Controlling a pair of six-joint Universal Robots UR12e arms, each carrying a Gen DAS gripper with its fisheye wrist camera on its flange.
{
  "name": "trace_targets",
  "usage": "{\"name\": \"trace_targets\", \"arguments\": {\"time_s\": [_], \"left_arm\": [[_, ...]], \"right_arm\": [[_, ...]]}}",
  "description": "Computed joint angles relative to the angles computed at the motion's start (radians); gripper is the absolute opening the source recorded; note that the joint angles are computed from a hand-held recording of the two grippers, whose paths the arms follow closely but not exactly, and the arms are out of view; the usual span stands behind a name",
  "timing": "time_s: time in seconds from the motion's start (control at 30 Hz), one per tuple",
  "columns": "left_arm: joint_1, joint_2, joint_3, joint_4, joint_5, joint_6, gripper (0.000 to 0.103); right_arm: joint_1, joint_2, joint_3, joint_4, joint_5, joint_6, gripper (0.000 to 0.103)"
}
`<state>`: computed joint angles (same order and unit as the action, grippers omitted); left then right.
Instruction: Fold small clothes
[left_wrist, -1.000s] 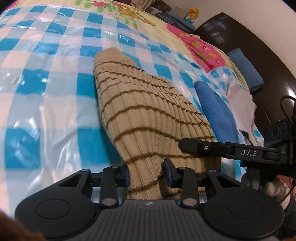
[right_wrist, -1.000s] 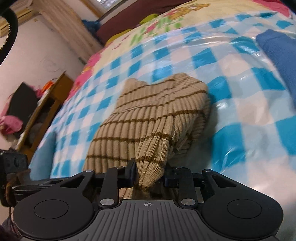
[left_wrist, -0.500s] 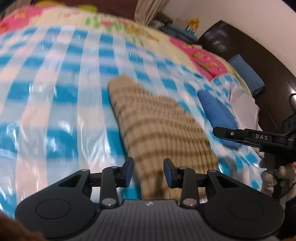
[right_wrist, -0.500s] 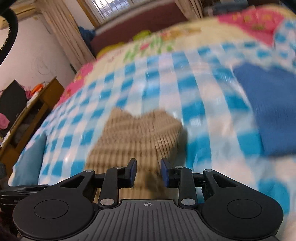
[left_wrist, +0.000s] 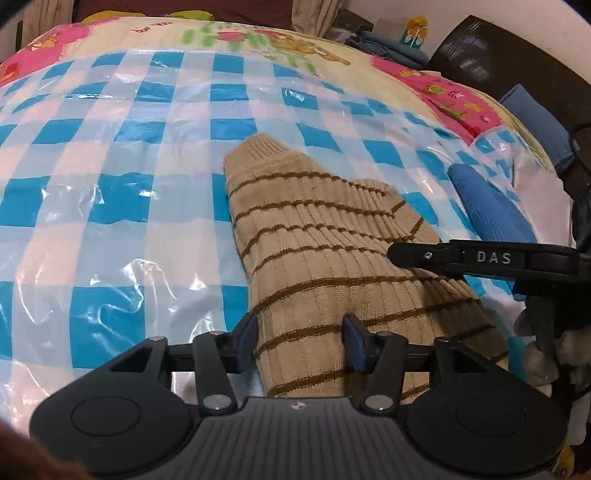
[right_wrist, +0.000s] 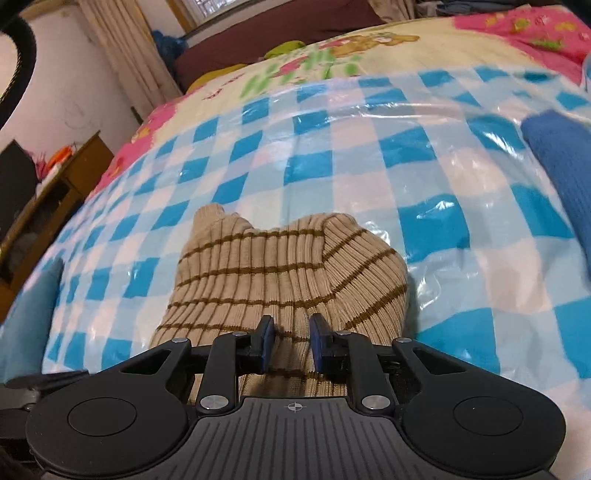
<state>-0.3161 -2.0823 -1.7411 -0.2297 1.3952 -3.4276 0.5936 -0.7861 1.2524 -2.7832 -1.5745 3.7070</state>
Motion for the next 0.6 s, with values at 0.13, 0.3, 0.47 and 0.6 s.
{"name": "trace_targets", "arguments": {"time_s": [0.13,0.3,0.47,0.6], "left_arm": [[0.002,0.011,-0.005,-0.002,-0.009,-0.006,0.056],[0.007,0.027,-0.016,0.031,-0.003,-0.009,0.055],[-0.005,0.013,-0.003,0.002,0.007,0.009,0.056],[-0.007,0.008,0.003,-0.027,0.006,0.003,0.057]], "right_arm": [[0.008,-0.012,0.001,0.014,-0.024,-0.007,0.018],[0.02,-0.057,0.054,-0.05,-0.043,-0.009,0.027],[0.035,-0.093,0.107,-0.015,-0.087,-0.036,0.026],[0.028,-0.092,0.124,0.014,-0.082,0.021,0.026]]}}
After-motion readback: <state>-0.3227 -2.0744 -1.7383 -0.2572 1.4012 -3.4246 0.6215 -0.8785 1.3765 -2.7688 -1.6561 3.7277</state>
